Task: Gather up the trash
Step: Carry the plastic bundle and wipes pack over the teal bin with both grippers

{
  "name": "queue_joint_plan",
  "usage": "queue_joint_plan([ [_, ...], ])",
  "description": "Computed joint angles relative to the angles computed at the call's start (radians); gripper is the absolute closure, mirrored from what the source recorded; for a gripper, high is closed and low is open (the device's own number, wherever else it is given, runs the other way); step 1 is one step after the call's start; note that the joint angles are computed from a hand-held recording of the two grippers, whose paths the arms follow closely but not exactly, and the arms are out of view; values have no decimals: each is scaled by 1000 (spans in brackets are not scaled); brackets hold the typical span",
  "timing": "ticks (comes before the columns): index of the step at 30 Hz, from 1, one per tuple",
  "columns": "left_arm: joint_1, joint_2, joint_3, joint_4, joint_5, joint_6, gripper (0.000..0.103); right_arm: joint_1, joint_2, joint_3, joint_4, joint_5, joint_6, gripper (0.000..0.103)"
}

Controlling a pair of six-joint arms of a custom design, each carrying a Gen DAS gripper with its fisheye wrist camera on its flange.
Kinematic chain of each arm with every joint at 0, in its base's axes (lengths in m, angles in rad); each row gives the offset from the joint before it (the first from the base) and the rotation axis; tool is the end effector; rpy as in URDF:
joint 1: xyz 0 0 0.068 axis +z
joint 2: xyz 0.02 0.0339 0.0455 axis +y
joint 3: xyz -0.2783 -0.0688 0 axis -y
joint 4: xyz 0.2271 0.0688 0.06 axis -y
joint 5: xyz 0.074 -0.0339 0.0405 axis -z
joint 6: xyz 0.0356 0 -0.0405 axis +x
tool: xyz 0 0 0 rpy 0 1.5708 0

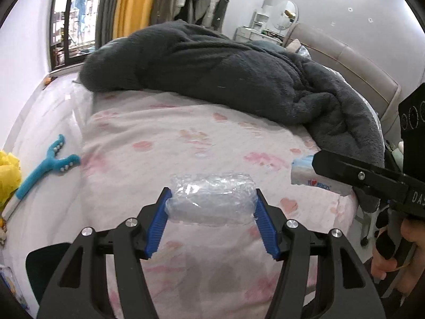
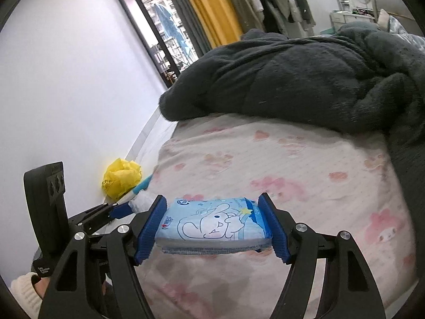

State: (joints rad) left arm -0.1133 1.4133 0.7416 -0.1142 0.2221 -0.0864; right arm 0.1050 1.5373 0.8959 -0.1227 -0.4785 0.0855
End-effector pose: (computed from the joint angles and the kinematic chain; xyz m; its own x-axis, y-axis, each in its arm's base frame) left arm 0.2657 -0.0381 0.2171 -0.7232 -0.0024 -0.6907 0.2033 0.9549 -0.2162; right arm 0.3014 0.0482 0.2308 -0.7217 0.0002 -0.6922 -0.3633 0.8510 0.3791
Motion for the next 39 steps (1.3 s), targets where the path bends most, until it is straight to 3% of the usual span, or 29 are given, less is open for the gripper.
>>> queue_joint_plan([
  [7,160,-82,-71,-45,38,62,39,112,-45,-37,31,62,67,31],
  [18,406,-34,-109,-67,65,211,39,296,4,26,51,138,136,31],
  [29,669,117,-110,-77,102,349,39,486,127,141,64,203,192,31],
  [39,875,281,-60,-112,78,490,39,640,271,288,45,249,213,31],
])
